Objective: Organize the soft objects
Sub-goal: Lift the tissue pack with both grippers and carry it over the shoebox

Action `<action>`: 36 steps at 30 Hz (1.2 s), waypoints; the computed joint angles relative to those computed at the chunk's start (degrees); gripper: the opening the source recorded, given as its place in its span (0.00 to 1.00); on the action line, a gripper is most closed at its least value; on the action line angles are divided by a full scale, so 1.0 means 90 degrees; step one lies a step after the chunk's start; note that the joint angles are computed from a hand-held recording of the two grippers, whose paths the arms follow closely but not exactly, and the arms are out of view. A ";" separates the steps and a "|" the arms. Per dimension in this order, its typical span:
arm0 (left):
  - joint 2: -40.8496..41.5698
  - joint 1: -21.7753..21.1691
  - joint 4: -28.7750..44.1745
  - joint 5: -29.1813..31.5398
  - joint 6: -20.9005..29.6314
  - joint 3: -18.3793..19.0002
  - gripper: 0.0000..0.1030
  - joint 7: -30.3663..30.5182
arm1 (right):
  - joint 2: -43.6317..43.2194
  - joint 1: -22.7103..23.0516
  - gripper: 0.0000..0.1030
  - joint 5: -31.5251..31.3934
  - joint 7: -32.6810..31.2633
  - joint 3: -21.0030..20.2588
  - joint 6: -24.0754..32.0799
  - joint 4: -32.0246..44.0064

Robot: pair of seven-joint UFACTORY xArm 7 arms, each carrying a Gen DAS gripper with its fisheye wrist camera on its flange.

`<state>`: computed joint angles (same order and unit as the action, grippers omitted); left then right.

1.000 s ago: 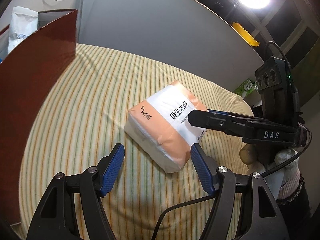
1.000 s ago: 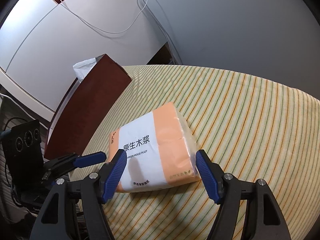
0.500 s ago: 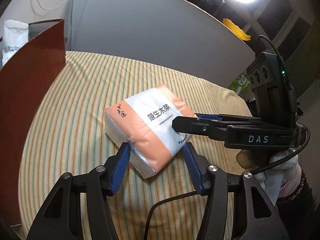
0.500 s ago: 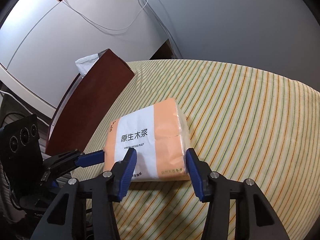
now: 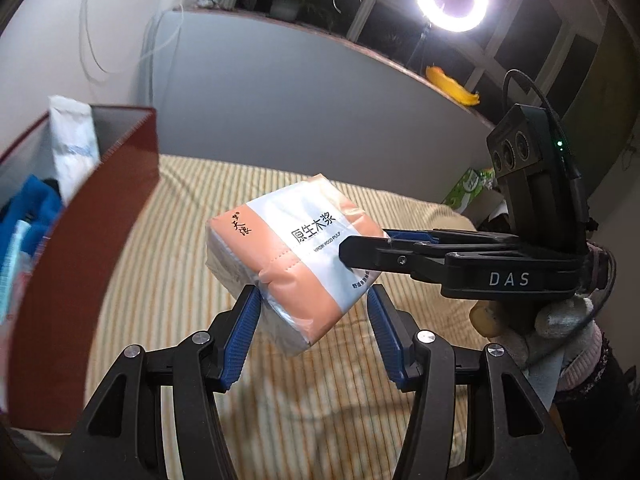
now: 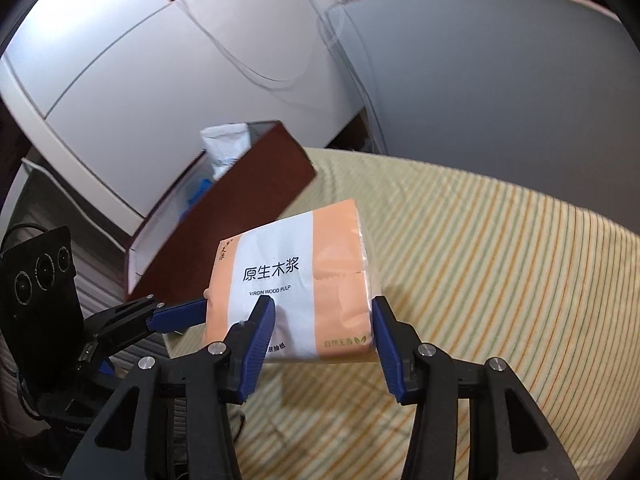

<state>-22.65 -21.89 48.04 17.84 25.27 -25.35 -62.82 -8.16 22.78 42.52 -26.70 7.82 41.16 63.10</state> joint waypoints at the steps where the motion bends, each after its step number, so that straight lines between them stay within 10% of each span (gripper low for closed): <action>1: -0.0124 -0.0022 -0.0025 -0.0011 0.0063 0.0039 0.52 0.0038 | -0.0027 0.0025 0.44 -0.0053 0.0041 0.0045 -0.0034 0.0033; 36: -0.3496 0.1180 -0.1341 -0.0626 0.1706 0.0470 0.52 0.1364 | 0.2486 0.1211 0.44 -0.1968 0.1376 0.1164 -0.0413 0.3461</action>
<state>-54.11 -11.26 35.97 12.21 40.63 -21.12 -50.55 14.22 33.69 24.81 -14.31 18.30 37.44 94.25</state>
